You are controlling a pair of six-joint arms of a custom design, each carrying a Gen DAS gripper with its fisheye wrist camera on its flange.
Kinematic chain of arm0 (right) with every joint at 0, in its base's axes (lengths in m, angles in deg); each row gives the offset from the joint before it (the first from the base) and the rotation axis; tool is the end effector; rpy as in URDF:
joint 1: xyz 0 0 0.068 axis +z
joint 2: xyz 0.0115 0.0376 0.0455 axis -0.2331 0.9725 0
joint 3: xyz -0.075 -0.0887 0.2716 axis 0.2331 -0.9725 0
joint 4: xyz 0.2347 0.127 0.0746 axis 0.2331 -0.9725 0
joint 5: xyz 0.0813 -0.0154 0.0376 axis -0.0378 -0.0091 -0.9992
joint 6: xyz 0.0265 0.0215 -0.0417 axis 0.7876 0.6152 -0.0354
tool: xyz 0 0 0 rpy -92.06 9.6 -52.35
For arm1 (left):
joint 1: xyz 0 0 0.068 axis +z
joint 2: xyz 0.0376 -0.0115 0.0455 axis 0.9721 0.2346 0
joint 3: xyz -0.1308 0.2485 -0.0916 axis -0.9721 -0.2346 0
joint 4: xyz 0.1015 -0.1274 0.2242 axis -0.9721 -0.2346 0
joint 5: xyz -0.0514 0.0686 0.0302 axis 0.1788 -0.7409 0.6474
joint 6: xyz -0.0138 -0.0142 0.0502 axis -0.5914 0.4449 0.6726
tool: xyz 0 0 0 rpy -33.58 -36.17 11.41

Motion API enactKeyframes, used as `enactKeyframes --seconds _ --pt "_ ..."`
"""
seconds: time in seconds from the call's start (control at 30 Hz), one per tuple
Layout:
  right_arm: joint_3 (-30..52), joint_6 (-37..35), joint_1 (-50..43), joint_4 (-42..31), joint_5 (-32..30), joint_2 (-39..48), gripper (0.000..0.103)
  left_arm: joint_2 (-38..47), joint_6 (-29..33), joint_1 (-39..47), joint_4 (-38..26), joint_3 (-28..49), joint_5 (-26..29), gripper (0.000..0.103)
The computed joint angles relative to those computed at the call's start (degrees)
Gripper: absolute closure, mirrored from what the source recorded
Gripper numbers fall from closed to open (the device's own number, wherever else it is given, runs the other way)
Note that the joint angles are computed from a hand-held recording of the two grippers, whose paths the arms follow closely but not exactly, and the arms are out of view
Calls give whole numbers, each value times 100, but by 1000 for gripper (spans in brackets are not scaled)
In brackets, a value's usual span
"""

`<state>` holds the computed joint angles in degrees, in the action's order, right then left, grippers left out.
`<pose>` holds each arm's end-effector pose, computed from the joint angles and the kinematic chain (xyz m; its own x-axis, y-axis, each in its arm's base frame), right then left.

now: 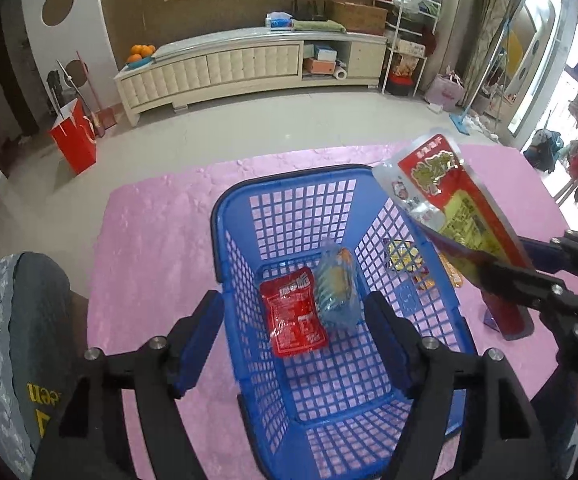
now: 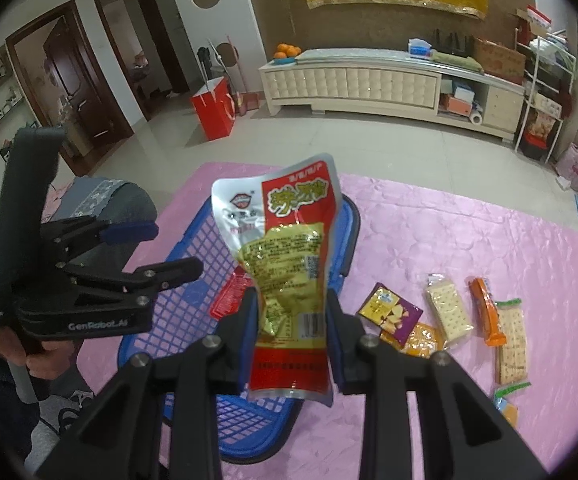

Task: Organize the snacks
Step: 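Lower the red-and-silver pouch into the basket and open the right gripper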

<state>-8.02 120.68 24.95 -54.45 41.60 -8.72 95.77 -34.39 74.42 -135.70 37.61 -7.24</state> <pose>0.1660 0.1183 0.3561 -0.7970 0.1414 -0.5872 0.0521 0.9847 0.1664 0.2717 -0.0223 0.2904 -0.6605 0.5147 -0.5466 0.6328 0.7734 -0.0364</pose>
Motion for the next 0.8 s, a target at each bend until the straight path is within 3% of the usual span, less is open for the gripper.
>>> enactKeyframes --seconds 0.4,0.8 --pt "351 304 748 -141 226 515 67 -494 752 1160 -699 -138 638 32" --pt "322 -107 1005 28 52 1203 64 -435 1345 2063 -870 -484 972 32"
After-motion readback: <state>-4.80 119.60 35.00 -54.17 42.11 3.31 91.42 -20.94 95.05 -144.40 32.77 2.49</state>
